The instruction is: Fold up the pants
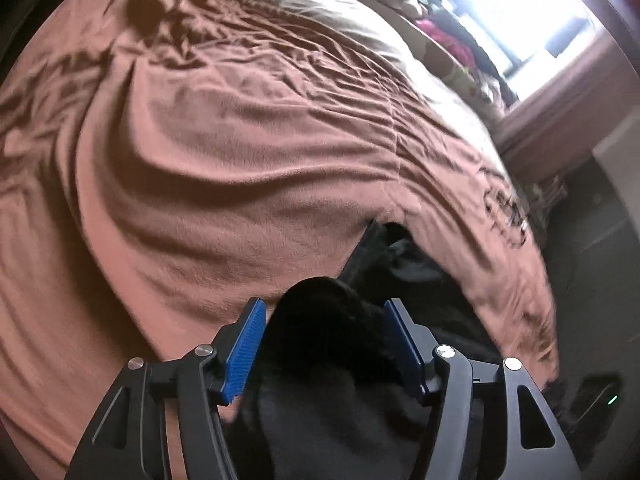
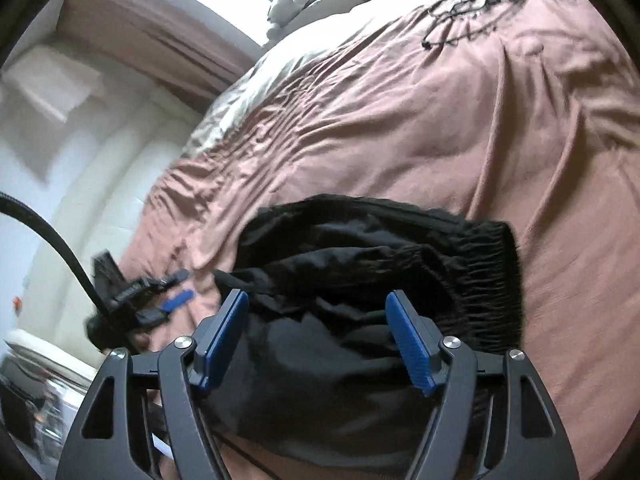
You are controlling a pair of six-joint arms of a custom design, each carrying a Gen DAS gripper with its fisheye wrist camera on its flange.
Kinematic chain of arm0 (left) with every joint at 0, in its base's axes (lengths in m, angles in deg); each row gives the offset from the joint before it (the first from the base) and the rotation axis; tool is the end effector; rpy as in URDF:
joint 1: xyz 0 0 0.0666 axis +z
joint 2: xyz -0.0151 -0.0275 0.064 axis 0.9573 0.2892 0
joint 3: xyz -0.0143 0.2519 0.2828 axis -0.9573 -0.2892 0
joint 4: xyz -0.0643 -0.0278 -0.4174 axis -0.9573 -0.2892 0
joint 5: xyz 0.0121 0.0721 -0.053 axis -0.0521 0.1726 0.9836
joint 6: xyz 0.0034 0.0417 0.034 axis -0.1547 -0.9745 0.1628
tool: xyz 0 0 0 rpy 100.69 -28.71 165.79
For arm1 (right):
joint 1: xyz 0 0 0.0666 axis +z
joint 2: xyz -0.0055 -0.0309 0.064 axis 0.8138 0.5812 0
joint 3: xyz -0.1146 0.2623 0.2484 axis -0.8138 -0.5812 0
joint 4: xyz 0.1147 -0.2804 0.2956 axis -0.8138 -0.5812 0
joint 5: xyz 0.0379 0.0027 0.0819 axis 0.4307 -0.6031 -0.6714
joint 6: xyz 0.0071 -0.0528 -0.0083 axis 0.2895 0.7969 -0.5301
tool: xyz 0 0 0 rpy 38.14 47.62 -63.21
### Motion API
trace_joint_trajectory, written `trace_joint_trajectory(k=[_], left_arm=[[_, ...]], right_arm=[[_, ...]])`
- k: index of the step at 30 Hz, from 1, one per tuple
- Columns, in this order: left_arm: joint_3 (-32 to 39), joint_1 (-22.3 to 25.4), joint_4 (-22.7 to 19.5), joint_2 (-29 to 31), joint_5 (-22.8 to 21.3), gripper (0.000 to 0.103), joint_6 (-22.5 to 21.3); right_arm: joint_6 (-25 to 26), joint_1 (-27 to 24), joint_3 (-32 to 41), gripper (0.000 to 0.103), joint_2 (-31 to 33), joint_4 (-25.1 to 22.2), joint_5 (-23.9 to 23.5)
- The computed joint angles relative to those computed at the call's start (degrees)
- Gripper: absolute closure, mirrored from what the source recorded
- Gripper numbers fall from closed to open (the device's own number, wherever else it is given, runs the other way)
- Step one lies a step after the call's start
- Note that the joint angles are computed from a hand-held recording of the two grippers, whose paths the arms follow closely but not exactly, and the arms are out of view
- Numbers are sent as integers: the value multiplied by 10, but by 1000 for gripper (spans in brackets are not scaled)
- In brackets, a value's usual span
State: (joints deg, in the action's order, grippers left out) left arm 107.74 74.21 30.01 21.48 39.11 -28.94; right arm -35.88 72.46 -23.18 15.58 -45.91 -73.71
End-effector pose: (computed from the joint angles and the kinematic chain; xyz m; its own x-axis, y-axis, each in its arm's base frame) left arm 0.3791 -0.0021 0.3771 -0.7689 -0.4612 -0.4428 -0.2598 0.8582 -0.4428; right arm 0.2970 0.1144 0.4279 -0.8034 0.1641 -0.5724 -0.3047 0.7126 0.6319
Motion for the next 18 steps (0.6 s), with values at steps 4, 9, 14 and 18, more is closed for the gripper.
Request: trace_joint_trajectory(k=[4,9,14,18], left_arm=[[14,-14,-36,17,-33,40,-69],[33,-34,-48,49,-80,39,-162],[40,-38,-40,81,-88,39,-231],[43,-38,-30,98,-80,39,-271]], right_arm=[[47,4,21,33,1,-43,50],[100,23,45,33,15,-86,113],[138,41,60,33,28,-108,157],[147,51,59,33,35,-99,170]])
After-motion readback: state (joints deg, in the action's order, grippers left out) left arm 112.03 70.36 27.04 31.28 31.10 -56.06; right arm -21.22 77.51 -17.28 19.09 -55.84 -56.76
